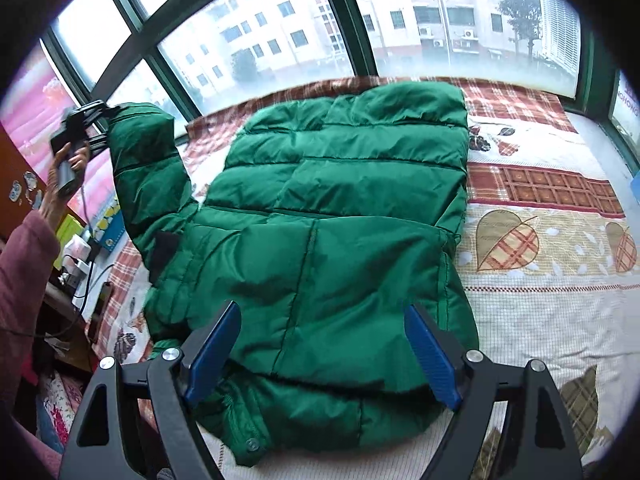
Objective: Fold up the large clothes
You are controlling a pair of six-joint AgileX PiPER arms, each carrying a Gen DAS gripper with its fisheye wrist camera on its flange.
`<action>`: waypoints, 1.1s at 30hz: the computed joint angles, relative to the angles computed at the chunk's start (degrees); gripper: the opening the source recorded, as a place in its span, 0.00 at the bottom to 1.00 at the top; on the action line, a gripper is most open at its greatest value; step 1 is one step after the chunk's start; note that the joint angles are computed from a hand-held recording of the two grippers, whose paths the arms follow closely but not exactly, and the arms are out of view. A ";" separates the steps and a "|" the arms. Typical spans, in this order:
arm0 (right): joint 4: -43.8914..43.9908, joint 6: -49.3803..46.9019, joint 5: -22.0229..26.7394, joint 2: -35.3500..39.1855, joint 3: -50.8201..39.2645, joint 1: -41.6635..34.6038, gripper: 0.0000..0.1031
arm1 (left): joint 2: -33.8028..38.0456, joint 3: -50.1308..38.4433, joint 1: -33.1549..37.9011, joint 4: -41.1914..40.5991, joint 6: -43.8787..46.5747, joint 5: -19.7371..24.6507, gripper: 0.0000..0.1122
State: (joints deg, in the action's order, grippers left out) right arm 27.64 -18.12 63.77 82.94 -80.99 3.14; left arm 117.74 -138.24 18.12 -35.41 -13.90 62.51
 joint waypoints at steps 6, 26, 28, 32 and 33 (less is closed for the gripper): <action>1.23 -1.53 -1.47 -6.92 5.44 -1.68 0.89 | -16.09 12.78 -15.09 8.20 7.80 -2.20 0.28; 7.14 -8.00 4.92 -14.31 14.50 -12.07 0.89 | -12.56 39.47 -65.21 37.51 -6.31 -10.72 0.48; 9.07 -8.27 5.25 -13.22 14.42 -11.32 0.89 | -13.85 38.15 -63.40 32.63 -3.64 -10.62 0.64; 10.48 -7.78 5.42 -11.09 14.66 -8.54 0.89 | -15.16 31.61 -60.03 25.58 -0.17 -3.26 0.71; 9.81 -6.62 4.85 -10.74 14.62 -7.87 0.89 | -15.48 30.35 -59.42 25.13 0.06 -1.56 0.71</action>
